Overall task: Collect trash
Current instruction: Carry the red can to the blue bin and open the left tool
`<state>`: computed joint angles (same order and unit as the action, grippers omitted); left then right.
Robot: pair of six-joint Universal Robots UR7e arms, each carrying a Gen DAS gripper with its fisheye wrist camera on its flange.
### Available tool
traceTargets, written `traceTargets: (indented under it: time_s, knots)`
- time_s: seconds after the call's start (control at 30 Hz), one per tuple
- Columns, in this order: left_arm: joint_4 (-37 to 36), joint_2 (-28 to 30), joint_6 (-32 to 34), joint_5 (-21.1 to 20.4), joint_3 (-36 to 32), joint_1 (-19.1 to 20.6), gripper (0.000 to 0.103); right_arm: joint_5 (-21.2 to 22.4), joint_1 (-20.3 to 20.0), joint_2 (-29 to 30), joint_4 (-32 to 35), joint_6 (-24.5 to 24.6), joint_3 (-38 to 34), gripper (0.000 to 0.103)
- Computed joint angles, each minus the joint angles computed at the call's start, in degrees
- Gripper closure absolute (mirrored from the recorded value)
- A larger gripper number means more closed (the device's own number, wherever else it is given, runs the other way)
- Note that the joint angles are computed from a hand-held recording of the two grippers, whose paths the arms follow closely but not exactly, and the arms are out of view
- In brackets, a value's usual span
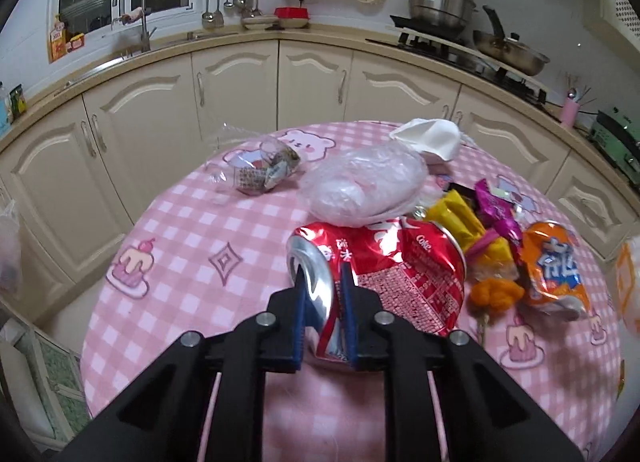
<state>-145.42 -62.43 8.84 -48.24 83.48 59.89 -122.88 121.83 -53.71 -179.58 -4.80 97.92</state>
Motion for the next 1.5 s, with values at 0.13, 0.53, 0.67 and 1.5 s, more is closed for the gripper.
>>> traceTargets:
  time_s: [0.13,0.53,0.67,1.5]
  knots:
    - [-1.44,-3.49,-1.82,-1.48,4.03,-0.43,0.089,-0.64,-0.12,-2.37,-2.0,0.8,2.68,0.061]
    - [-6.06,-13.27,-2.41,-6.07,13.97,-7.6,0.089,-4.87,-0.4,-10.11,-9.73,3.16,11.61,0.061]
    - [-6.16,-11.98,-0.41,-10.37,15.2,-11.89,0.089,-7.82,-1.62,-14.24,-12.6,5.18,16.17,0.061]
    - [3.32,28.47,1.35,-20.06,8.18,-20.55,0.089,10.44,-44.54,-38.36,-13.53,23.24,46.16,0.061]
